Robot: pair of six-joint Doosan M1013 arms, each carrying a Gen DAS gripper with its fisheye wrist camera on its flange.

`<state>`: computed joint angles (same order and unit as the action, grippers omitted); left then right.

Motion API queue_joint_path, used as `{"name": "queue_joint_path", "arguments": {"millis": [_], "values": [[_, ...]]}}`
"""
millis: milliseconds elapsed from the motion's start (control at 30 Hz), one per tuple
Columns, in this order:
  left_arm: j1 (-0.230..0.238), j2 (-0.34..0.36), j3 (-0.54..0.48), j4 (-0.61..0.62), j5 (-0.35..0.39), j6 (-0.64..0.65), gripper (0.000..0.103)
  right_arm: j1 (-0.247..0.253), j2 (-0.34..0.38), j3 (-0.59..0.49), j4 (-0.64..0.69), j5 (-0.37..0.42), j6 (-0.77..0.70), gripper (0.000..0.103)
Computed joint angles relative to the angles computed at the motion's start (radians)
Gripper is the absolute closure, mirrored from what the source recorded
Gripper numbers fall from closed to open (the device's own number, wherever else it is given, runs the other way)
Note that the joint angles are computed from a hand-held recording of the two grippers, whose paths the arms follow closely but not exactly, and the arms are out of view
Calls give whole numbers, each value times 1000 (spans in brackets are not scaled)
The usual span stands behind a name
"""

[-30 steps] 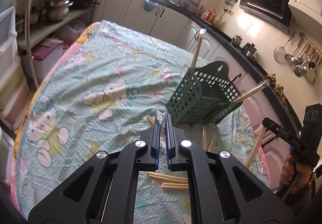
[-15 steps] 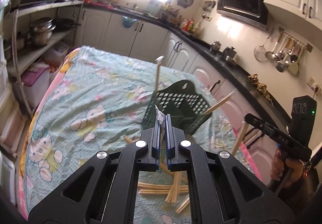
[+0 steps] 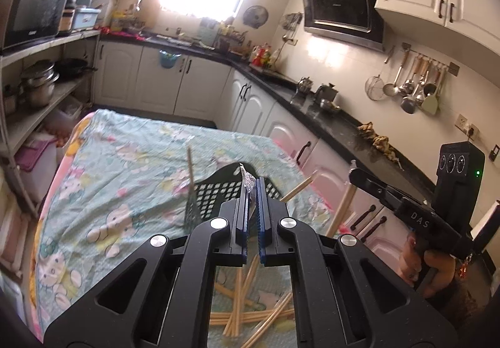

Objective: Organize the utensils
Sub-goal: 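Raise both held chopsticks upright and carry them above the green caddy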

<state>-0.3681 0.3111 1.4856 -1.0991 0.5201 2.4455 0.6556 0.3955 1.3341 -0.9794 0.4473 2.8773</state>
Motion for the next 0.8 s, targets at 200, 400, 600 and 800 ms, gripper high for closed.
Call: {"name": "queue_joint_path", "arguments": {"millis": [200,400,600,800], "values": [[-10,1,-26,-14,-5,23,101,1,-4,-8,-104,-4,72,101],[-11,3,-47,-13,-17,29,101,-3,-1,-20,-165,-5,107,101],[-11,6,-75,-8,-37,26,101,-7,5,-42,-264,3,158,101],[-9,15,-106,17,-51,6,101,-16,19,-80,-333,3,191,101]]}}
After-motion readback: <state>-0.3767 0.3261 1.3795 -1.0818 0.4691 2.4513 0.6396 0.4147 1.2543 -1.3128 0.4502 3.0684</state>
